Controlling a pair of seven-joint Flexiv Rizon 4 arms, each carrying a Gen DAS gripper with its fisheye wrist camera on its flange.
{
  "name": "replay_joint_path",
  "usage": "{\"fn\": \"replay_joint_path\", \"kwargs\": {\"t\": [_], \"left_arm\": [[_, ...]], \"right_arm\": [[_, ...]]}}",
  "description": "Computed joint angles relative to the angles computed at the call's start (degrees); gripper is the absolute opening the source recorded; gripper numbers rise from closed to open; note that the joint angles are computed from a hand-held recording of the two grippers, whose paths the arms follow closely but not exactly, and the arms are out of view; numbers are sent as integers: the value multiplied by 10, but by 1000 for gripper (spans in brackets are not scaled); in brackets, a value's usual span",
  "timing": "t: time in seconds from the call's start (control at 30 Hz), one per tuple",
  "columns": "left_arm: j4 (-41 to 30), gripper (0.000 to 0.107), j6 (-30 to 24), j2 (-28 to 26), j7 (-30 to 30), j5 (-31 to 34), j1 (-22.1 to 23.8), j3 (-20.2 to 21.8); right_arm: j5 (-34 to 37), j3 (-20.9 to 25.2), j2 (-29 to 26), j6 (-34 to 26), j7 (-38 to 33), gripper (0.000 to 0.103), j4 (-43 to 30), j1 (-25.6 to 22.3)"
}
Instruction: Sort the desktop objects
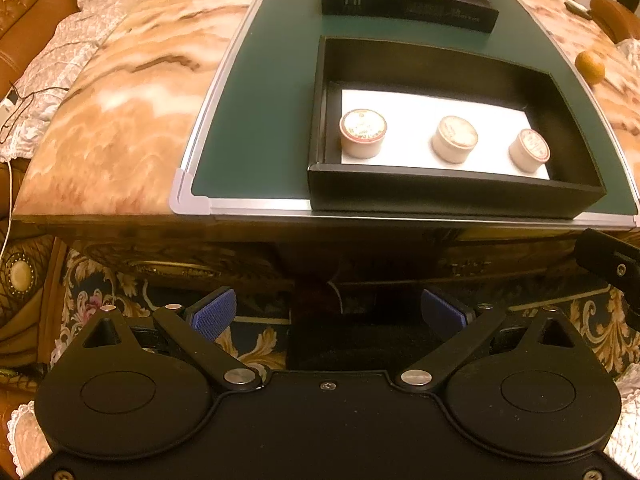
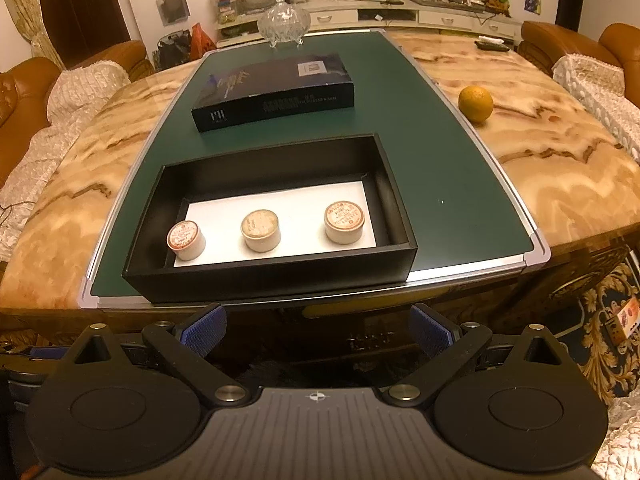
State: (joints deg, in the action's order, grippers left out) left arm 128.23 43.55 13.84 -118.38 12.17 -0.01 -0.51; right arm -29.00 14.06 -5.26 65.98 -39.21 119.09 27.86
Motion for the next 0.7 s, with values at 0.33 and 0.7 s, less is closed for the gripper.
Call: {"fn": "replay_joint_path", "kwargs": {"t": [0.33, 0.7], "left_arm": [[-7, 101, 3, -16, 7, -5, 2, 2], [-19, 101, 8, -36, 18, -7, 1, 8]], "right_arm": [[6, -3, -16, -7, -10, 100, -11, 2], [9, -12, -41, -19, -20, 100, -34, 7]]}}
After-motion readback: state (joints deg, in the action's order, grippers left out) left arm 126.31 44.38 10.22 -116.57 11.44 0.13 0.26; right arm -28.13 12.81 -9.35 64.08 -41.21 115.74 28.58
